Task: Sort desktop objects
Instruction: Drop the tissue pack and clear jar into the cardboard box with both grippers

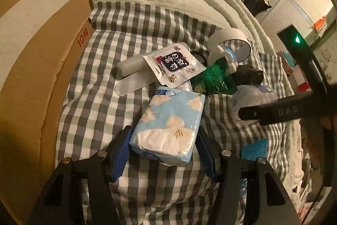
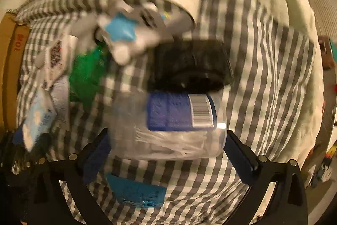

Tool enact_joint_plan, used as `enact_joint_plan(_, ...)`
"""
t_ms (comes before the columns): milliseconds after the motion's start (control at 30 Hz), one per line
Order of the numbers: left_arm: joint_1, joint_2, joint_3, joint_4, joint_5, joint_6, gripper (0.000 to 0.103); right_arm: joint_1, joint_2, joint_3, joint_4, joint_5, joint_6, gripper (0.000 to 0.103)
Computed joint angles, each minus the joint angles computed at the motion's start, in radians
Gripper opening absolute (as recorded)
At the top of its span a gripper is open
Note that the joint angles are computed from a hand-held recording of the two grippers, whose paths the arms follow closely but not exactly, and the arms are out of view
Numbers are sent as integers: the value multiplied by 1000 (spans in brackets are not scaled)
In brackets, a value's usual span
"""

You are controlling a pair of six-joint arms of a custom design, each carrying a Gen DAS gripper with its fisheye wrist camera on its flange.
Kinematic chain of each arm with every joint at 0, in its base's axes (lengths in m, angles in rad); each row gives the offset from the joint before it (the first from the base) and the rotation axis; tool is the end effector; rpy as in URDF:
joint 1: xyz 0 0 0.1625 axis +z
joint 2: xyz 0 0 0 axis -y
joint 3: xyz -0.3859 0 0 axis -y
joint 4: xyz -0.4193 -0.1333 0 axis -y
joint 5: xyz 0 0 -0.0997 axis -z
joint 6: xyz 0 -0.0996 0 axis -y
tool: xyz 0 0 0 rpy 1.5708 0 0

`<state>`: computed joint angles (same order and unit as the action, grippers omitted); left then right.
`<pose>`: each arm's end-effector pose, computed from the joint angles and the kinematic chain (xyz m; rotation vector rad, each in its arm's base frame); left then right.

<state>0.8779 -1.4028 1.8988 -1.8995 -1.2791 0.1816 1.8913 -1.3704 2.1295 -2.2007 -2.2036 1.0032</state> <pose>-0.2048 -0.5002 0.2328 1.2235 2.5357 0.1238 0.2185 -0.4222 0.1596 -0.7994 -2.4109 0.3814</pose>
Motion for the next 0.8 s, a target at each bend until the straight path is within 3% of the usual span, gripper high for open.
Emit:
enact_joint_plan(33, 0, -1, 1, 0, -1, 0, 61, 5, -7, 11, -37, 2, -31, 88)
enact_joint_plan(200, -13, -21, 10, -7, 5, 0, 60, 70, -16, -27, 45, -74, -48, 88)
enact_joint_plan(400, -57, -55, -35, -8, -56, -38, 61, 176, -55, -72, 135, -122, 36, 88)
enact_joint_plan(467, -76, -75, -50, -62, -63, -43, 60, 224, -63, -105, 150, -147, 66, 88)
enact_joint_plan(533, -85, -86, -101, -115, -93, -93, 61, 267, -65, -126, 35, -152, 48, 88)
enact_joint_plan(600, -90, -58, -208, -72, -104, -151, 60, 331, -46, -167, -115, -198, 6, 88)
enact_joint_plan(733, -121, -19, -361, -68, 50, -64, 61, 429, 106, -350, -153, -371, -67, 88)
enact_joint_plan(800, -113, 14, -446, -59, 121, -36, 61, 449, 180, -420, -229, -394, -145, 88)
